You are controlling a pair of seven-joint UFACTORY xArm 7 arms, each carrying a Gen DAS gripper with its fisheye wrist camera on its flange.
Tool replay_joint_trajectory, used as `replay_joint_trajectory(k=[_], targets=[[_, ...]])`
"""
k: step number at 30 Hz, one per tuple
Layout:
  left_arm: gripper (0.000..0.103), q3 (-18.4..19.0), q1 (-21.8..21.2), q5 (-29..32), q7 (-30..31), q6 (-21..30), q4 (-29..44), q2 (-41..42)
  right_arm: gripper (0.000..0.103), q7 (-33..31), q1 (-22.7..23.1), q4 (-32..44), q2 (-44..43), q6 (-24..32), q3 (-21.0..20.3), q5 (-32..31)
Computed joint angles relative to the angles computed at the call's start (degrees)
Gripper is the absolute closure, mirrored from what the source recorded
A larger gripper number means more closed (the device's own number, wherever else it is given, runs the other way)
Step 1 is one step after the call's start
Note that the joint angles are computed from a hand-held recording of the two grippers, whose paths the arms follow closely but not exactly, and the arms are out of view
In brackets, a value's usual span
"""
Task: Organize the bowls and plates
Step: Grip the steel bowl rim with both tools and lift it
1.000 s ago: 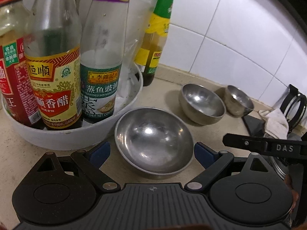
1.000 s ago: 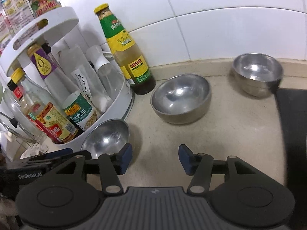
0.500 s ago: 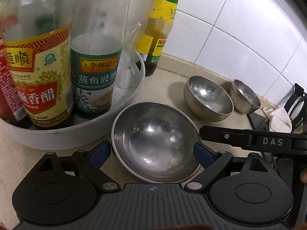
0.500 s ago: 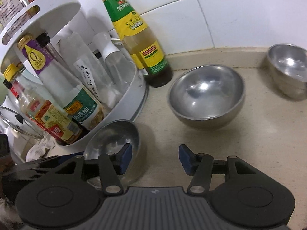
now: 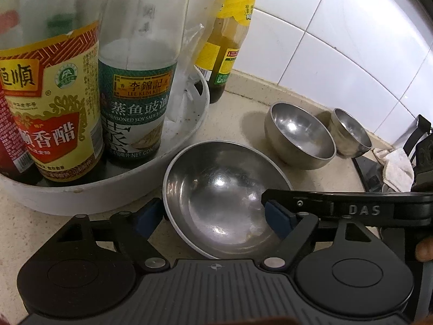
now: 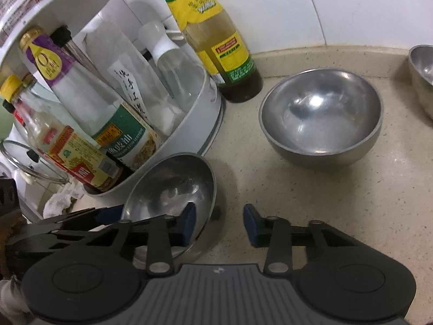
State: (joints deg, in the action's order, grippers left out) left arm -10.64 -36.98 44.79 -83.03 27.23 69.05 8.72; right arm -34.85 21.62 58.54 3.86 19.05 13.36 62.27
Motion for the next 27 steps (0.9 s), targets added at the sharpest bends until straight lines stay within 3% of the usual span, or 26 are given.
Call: replay_joint_trajectory(k=[4,12,27], targets=[[0.025,0.06,-0.03,0.08,1.04,0.58,0.68,0.66,0.081,-1.81,-0.46,0.61,0.42,1.49,0.08,2.86],[0.045,0.66,0.21,-2.65,3.41,-0.27,1.09,1.60,0.081,-0.99,-0.83,0.39,0.10,2.46,-0.28,2.87],[0.048,0.91,-2.83,-8.45,12.00,-3.65,6.17,6.37,0.084,2.63,0.36,-10.00,-10.41,0.99,-4.28,4.20]])
